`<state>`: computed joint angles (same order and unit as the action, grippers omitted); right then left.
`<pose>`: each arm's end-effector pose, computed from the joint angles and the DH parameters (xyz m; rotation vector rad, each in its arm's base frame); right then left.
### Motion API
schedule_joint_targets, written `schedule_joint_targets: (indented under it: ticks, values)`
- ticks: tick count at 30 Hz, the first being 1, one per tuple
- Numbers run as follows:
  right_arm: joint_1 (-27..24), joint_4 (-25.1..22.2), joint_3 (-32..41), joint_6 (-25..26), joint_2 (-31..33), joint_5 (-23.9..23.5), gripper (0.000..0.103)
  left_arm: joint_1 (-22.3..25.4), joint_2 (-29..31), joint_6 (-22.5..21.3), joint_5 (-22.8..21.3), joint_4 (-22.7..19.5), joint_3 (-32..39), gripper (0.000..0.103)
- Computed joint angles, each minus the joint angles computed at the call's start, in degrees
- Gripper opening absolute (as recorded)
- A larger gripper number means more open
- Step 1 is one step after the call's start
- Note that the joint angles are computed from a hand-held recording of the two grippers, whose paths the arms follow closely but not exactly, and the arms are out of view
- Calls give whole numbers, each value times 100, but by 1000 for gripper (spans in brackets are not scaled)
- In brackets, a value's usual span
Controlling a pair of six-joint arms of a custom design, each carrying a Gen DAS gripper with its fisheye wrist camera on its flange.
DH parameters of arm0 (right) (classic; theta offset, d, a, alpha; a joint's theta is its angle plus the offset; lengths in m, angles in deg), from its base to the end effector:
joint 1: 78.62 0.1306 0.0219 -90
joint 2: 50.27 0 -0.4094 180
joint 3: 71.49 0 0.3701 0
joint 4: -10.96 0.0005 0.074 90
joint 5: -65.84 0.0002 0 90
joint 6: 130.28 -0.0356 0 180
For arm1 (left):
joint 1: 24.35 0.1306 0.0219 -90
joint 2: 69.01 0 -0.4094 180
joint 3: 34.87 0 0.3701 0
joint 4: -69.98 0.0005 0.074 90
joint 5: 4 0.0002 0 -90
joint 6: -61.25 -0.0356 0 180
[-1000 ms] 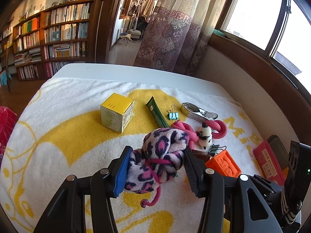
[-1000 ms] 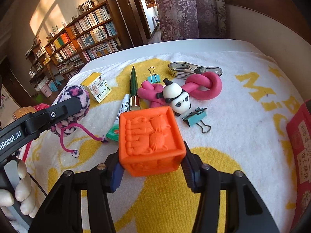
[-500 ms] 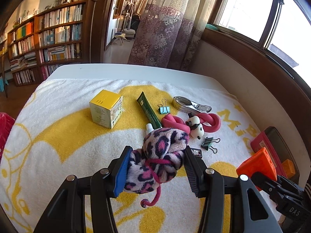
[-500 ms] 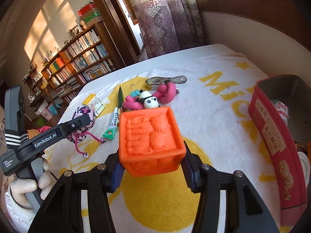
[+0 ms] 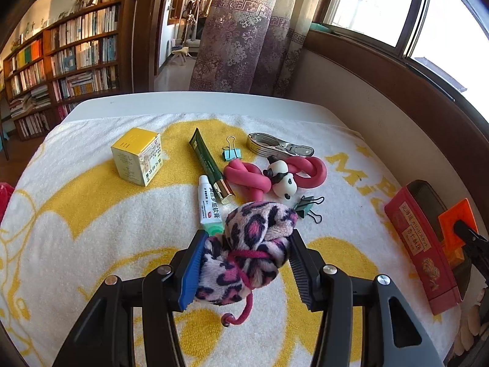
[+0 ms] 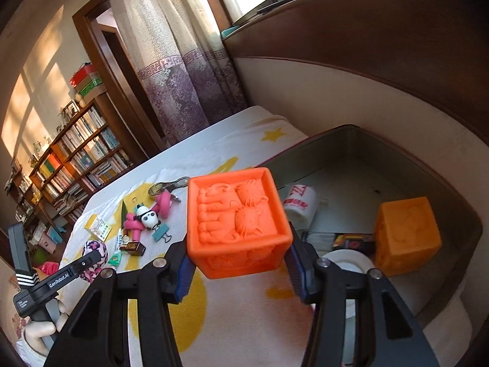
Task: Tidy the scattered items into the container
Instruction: 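Lower orange cube into red tin and open right tool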
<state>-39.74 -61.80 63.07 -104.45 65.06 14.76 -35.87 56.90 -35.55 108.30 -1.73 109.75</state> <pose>0.4867 0.3631 0.5406 0.7425 2.1220 0.0851 0.6603 -0.1489 0.4954 0.5530 2.4082 -0.5195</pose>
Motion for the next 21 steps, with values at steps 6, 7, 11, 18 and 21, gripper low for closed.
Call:
schedule_joint_targets:
  ticks: [6, 7, 11, 18, 21]
  values:
    - [-115, -552, -87, -334, -192, 479, 56, -141, -138, -55, 62, 34, -134, 54]
    - [-144, -611, -96, -353, -211, 506, 56, -157, -161, -58, 69, 41, -160, 54]
    - [-272, -728, -205, -554, -286, 477, 58, -214, -197, -61, 79, 7, -186, 54]
    - [-288, -410, -740, -641, -539, 464, 58, -330, -221, -85, -3, -64, -209, 54]
    - [-254, -265, -978, -664, -667, 470, 58, -420, -268, -126, -32, -63, -253, 54]
